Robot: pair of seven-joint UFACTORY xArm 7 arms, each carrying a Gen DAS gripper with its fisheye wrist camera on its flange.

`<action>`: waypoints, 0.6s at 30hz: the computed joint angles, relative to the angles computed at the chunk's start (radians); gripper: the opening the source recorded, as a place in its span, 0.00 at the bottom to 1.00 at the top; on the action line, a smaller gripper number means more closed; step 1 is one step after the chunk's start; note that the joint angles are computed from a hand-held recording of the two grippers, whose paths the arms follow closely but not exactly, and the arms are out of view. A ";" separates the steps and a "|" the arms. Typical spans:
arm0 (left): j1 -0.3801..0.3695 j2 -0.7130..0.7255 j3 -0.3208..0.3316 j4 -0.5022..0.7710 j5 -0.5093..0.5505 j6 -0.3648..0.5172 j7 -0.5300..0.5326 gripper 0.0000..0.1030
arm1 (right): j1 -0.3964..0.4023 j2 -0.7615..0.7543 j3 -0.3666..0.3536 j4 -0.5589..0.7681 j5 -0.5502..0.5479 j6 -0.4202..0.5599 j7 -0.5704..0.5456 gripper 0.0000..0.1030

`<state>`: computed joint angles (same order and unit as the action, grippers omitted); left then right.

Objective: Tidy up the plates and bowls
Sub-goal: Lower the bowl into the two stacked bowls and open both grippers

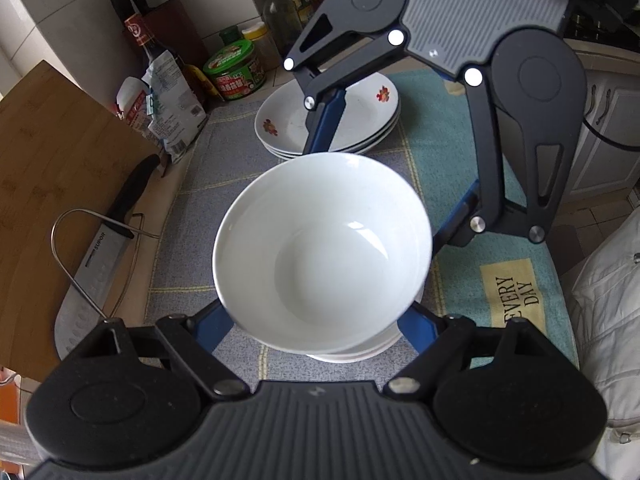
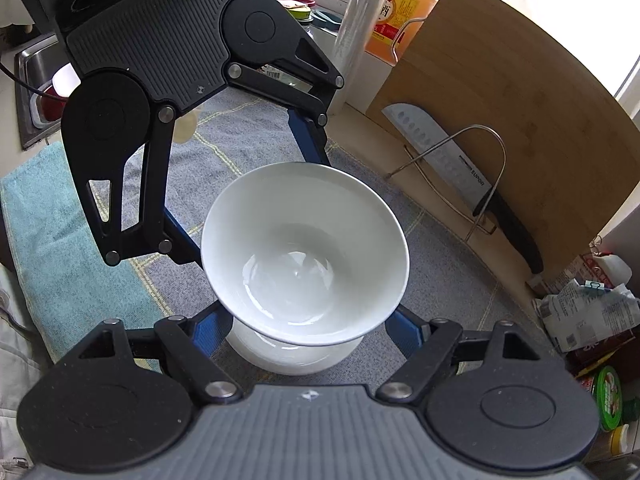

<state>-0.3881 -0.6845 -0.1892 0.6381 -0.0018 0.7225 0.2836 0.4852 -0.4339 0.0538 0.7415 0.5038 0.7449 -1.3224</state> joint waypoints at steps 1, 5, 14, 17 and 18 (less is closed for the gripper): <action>-0.001 0.005 0.002 0.001 -0.003 0.001 -0.001 0.85 | 0.000 0.008 -0.003 0.004 0.002 0.005 0.000 0.84; -0.002 0.033 0.005 0.011 -0.012 0.011 -0.002 0.85 | -0.010 0.065 0.002 0.039 0.009 0.016 0.001 0.84; -0.016 0.076 0.035 0.039 -0.059 0.051 0.035 0.85 | -0.043 0.132 0.014 0.095 0.028 0.085 0.009 0.84; -0.014 0.086 0.035 0.044 -0.068 0.053 0.046 0.85 | -0.056 0.146 0.022 0.104 0.033 0.094 0.013 0.84; -0.014 0.091 0.038 0.046 -0.074 0.055 0.049 0.85 | -0.059 0.150 0.024 0.105 0.034 0.094 0.011 0.84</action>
